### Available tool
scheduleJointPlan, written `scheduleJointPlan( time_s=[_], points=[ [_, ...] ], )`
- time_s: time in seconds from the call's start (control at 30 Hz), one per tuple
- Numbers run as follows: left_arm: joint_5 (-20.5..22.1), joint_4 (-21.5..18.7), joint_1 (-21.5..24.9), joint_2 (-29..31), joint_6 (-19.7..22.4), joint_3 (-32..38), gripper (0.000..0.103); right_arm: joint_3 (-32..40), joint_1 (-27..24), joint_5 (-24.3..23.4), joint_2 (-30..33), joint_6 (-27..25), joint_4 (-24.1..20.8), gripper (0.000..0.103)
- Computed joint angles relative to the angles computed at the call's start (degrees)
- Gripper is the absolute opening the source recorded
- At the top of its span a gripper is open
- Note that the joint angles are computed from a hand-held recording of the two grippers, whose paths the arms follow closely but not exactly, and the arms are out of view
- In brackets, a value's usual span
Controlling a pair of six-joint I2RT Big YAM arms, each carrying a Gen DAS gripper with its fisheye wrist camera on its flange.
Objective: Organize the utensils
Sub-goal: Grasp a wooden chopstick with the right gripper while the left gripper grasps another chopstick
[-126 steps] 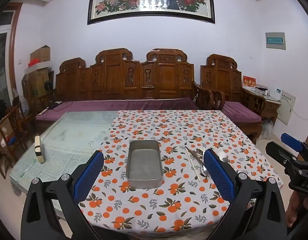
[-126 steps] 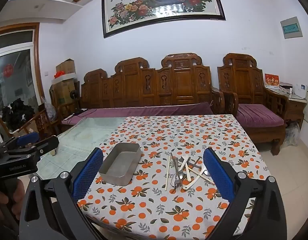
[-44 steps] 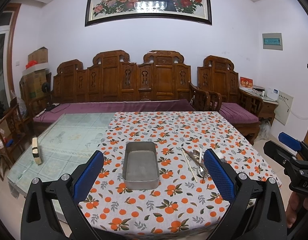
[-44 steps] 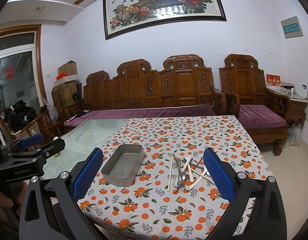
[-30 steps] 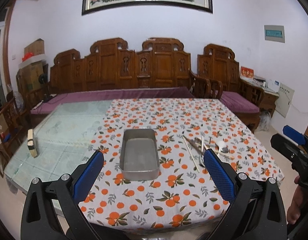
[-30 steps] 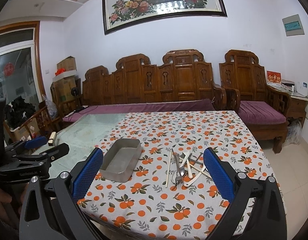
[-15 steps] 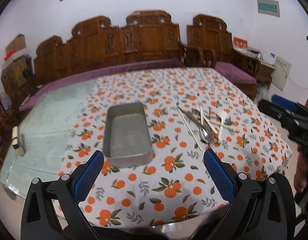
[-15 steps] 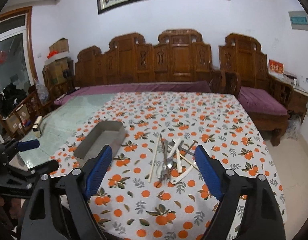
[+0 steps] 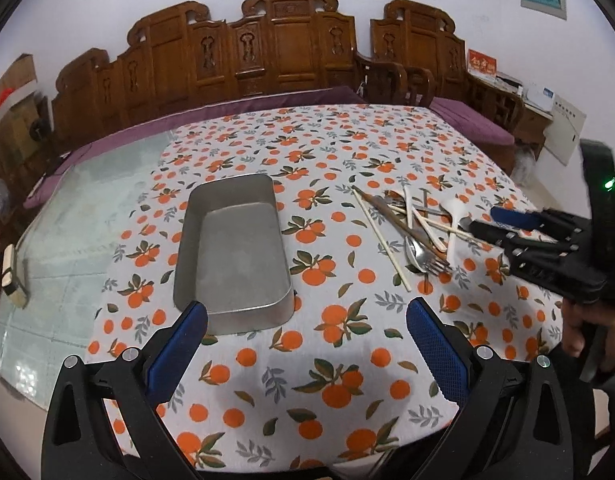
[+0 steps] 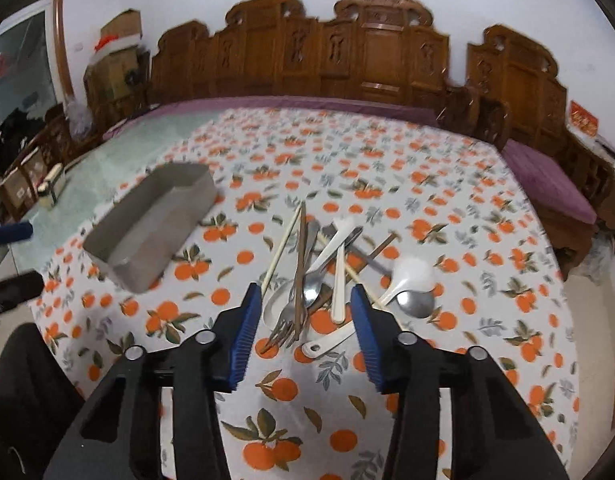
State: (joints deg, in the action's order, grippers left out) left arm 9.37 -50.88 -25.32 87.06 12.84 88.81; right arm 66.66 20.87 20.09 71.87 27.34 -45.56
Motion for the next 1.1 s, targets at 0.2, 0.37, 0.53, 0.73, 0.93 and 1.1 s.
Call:
scheduleJointPlan(
  time_s=[0.2, 0.37, 0.53, 0.73, 0.93, 1.1],
  points=[
    [0.72, -1.31, -0.99, 3.34, 1.00, 3.13, 0.096, 0.46, -2.87, -6.47, 4.87, -1.28, 0.85, 0.035],
    [2.43, -3.24, -1.71, 6.63, 1.99, 6.38, 0.096, 2.00, -5.47, -10.87, 8.22, -1.26, 0.62, 0.029],
    [2.34, -3.98, -3.19, 9.00, 2.79, 8.49, 0.096, 5.09, -7.53, -15.18, 11.60, -0.93, -1.57, 0.022],
    [4.47, -5.63, -3.65, 12.08, 1.84, 11.15, 0.096, 5.57, -8.18, -17.23, 12.27, -1.52, -2.92, 0.006],
    [5.54, -5.63, -4.36, 13.31, 2.01, 11.33, 0.096, 2.99, -7.46, -17.23, 7.88, -1.38, -1.67, 0.006],
    [6.32, -6.00, -5.37, 14.54, 2.50, 11.80, 0.088, -0.95, -5.66, -15.11, 0.89, 0.05, -1.11, 0.006]
  ],
)
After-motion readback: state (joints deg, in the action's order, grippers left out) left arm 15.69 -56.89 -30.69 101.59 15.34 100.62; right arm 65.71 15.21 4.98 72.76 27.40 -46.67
